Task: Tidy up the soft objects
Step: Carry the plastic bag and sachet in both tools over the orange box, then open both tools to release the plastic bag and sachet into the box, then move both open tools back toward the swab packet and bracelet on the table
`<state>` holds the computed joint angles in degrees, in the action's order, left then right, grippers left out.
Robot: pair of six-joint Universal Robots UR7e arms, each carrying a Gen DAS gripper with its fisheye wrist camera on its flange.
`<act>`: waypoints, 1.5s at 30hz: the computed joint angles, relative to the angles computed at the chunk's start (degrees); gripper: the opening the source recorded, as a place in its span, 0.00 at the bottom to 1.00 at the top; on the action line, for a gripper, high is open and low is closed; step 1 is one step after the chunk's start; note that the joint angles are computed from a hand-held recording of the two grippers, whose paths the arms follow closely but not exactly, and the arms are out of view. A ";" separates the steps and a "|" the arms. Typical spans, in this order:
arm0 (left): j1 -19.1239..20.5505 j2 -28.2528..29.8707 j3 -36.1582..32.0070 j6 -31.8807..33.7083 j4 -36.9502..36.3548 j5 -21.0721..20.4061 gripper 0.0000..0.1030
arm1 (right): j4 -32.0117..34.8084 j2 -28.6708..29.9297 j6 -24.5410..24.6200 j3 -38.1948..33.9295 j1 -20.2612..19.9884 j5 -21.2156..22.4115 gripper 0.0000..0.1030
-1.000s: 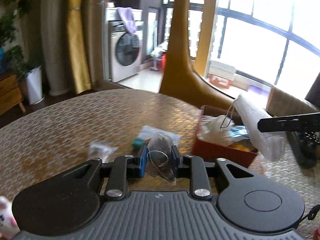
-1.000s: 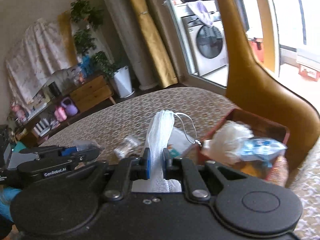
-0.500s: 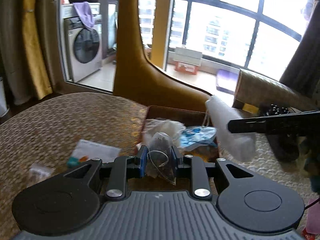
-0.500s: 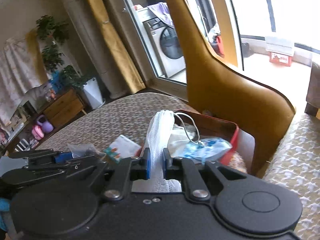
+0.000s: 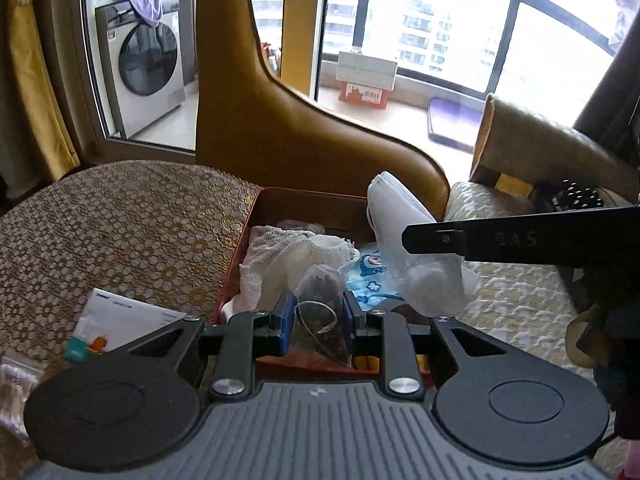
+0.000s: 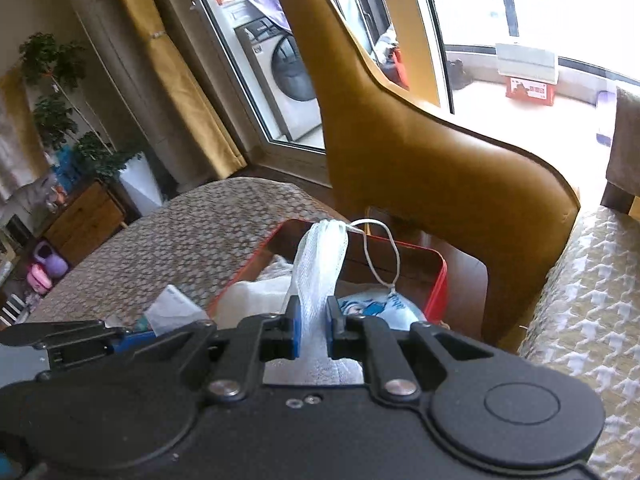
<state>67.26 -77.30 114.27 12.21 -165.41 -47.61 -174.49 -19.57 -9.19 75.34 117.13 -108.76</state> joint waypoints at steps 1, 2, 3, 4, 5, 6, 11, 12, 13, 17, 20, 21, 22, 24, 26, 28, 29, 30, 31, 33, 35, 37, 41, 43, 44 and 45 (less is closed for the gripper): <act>0.36 0.44 -0.55 -0.06 0.29 -0.45 0.24 | 0.60 0.74 0.19 -1.12 -0.10 -0.57 0.11; 0.76 1.09 -1.16 -0.03 0.44 -0.93 0.24 | 1.15 1.53 0.21 -2.26 -0.20 -1.12 0.11; 1.04 1.64 -1.61 0.03 0.39 -1.03 0.24 | 1.59 2.10 0.23 -3.12 -0.32 -1.60 0.11; 1.30 2.21 -2.07 0.07 0.34 -1.10 0.24 | 2.19 2.80 0.71 -4.15 -0.51 -2.14 0.11; 1.53 2.71 -2.52 0.03 0.39 -1.38 0.24 | 2.94 3.34 1.41 -5.09 -0.82 -2.22 0.11; 1.87 3.12 -2.91 0.01 0.45 -1.80 0.24 | 3.58 3.74 2.05 -5.79 -1.15 -2.07 0.11; 3.03 4.66 -4.30 0.43 0.98 -2.98 0.24 | 6.07 5.69 3.95 -8.15 -2.04 -2.78 0.11; 3.23 4.84 -4.63 0.17 1.57 -3.20 0.24 | 6.30 6.02 3.76 -8.48 -2.00 -3.12 0.11; 3.57 4.90 -4.91 -0.15 2.30 -3.72 0.24 | 6.38 6.26 3.42 -8.61 -2.04 -3.35 0.11; 4.25 5.05 -5.07 -0.62 3.18 -4.41 0.24 | 5.84 6.46 2.51 -8.26 -2.11 -3.46 0.19; 4.64 4.93 -5.22 -1.87 4.14 -5.02 0.24 | 5.42 6.44 2.11 -8.13 -2.10 -3.38 0.22; 4.69 4.92 -5.25 -2.20 4.29 -5.17 0.24 | 5.16 6.36 1.84 -7.96 -2.05 -3.45 0.24; 4.77 4.83 -5.17 -2.55 4.31 -5.31 0.24 | 4.74 6.22 1.66 -7.67 -2.02 -3.43 0.28; 4.77 4.65 -4.83 -2.82 3.96 -5.30 0.26 | 4.59 6.22 1.90 -7.73 -2.00 -3.39 0.34; 4.64 4.48 -4.55 -2.80 3.72 -4.91 0.27 | 4.35 5.93 1.92 -7.31 -1.93 -3.34 0.37; 4.62 4.27 -4.28 -2.68 3.43 -5.06 0.28 | 4.23 5.87 1.63 -7.25 -1.77 -3.51 0.39; 4.59 4.16 -4.16 -2.71 3.30 -5.12 0.29 | 4.09 5.77 1.58 -7.09 -1.67 -3.58 0.39; 4.57 4.06 -4.04 -2.72 3.12 -5.13 0.30 | 3.94 5.71 1.56 -6.99 -1.58 -3.65 0.39; 4.56 3.92 -3.93 -2.78 3.15 -5.14 0.33 | 3.81 5.56 1.48 -6.76 -1.50 -3.70 0.39; 4.37 3.45 -3.41 -2.89 2.74 -5.13 0.61 | 3.96 5.28 1.13 -6.42 -1.19 -4.24 0.42; 4.10 2.75 -2.45 -2.36 0.94 -5.39 0.65 | 3.84 4.87 0.77 -5.91 -0.97 -4.27 0.47; 3.93 2.05 -2.13 -2.64 1.08 -5.66 0.65 | 3.37 4.14 0.88 -4.91 -0.89 -3.73 0.48; 3.23 -0.05 -0.89 -3.18 1.38 -5.84 0.65 | 2.55 2.45 0.40 -2.70 -0.42 -2.95 0.52; 2.58 -1.41 0.11 -2.88 1.39 -5.12 0.65 | 1.92 1.53 -0.01 -1.44 -0.01 -2.69 0.53; 2.25 -2.14 0.64 -2.67 1.41 -4.84 0.65 | 1.60 0.89 -0.18 -0.60 0.20 -2.24 0.53; 1.95 -2.75 0.95 -2.60 1.52 -4.56 0.65 | 1.50 0.43 -0.26 -0.06 0.45 -2.01 0.54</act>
